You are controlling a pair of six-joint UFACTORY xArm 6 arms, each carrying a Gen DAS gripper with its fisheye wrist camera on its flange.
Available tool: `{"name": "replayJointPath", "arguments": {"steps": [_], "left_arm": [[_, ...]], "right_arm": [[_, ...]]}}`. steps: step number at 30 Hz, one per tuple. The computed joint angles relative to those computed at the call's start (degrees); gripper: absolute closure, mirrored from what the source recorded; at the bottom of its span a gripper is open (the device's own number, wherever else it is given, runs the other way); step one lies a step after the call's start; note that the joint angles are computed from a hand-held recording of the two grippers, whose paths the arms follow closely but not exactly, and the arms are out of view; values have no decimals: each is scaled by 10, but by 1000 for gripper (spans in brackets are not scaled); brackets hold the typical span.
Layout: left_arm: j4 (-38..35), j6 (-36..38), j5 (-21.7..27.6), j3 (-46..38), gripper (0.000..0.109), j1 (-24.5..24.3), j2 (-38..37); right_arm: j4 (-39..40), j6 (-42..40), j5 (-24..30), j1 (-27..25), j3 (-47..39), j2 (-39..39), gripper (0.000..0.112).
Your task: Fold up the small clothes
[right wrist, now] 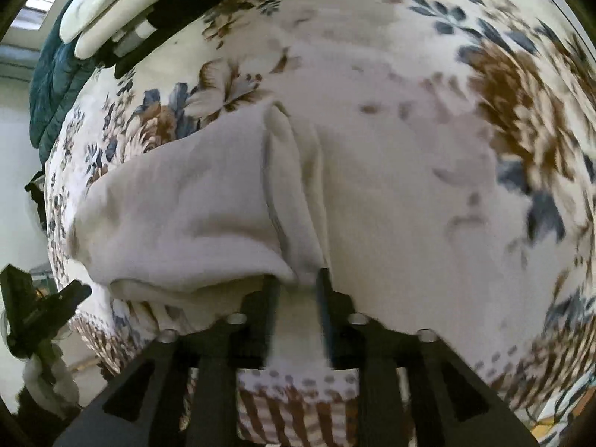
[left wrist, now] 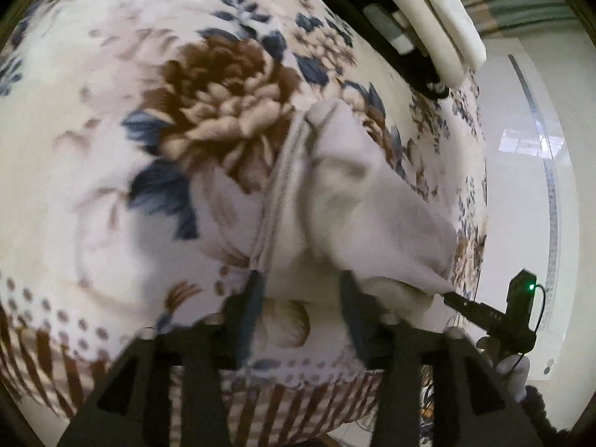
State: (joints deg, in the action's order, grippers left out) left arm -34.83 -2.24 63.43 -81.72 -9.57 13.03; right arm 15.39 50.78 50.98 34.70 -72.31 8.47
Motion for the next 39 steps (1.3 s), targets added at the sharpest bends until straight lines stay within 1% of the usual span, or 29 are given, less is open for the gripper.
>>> {"name": "replayJointPath", "arguments": {"steps": [1,2,5,6,7,8,10,11,13,14,15,16,17,18,19,21,23,25,27,28,29,30,31,33,34,35,37,38,39], "left_arm": [[0,-5,-3,3,59,3,-4],[-7,-10,-9,3,59,7,-7],[-24,-32,-29,-18,59,16,8],[-34,-37,-35,-30,59,17,18],[-41,-46,-38,-48,59,17,34],[-56,-53,-39,-72,59,16,56],[-62,-64,-40,-119,59,8,98],[-59,-63,-33,-139,59,4,114],[-36,-75,1,-197,61,-5,159],[-28,-75,28,-229,61,-10,182],[-20,-76,47,-251,64,-14,196],[-18,-70,46,-254,78,-17,198],[-21,-50,37,-245,89,-22,189],[-17,-40,35,-239,102,-24,182],[-13,-34,34,-232,102,-26,173],[-20,-37,18,-192,103,-24,140],[-30,-47,8,-155,103,-17,112],[-20,-56,10,-138,103,-14,101],[-9,-57,14,-124,103,-8,103],[-4,-61,17,-123,103,-6,108],[-5,-61,20,-118,103,-2,113],[-5,-60,21,-115,102,1,117],[-8,-56,23,-113,100,4,120],[-14,-53,43,-123,97,9,128],[-16,-55,49,-126,87,11,128],[-25,-53,49,-125,82,14,126],[-44,-38,37,-119,57,18,114],[-38,-33,29,-120,53,18,110],[-12,-33,26,-130,52,15,112]], "right_arm": [[-5,22,-4,-1,15,-15,64],[-6,33,-8,-4,17,-20,64],[10,83,-67,-8,64,-53,63],[29,91,-99,-10,83,-62,60],[59,89,-137,-10,104,-68,58],[79,87,-161,-9,115,-69,56],[145,54,-202,-7,125,-58,56],[171,37,-208,-7,119,-47,56],[205,14,-197,-6,96,-17,56],[209,7,-188,-7,82,-3,56],[199,10,-178,-7,65,11,60],[176,18,-169,-6,53,19,68],[154,25,-155,-8,40,27,93],[134,27,-143,-9,27,32,106],[115,36,-138,-9,21,33,107],[72,54,-126,-13,11,27,111],[55,62,-117,-17,11,16,111],[31,69,-90,-21,0,14,111],[0,67,-48,-24,-22,20,111],[11,47,-48,-25,-29,24,110],[32,31,-58,-26,-26,25,110],[46,23,-62,-27,-31,30,106],[52,19,-63,-28,-41,38,101],[75,0,-85,-28,-52,53,74],[89,-12,-110,-27,-54,61,71],[105,-26,-127,-26,-60,71,71],[158,-70,-163,-28,-71,96,71],[176,-80,-176,-30,-79,113,71],[170,-73,-180,-32,-85,124,71]]}}
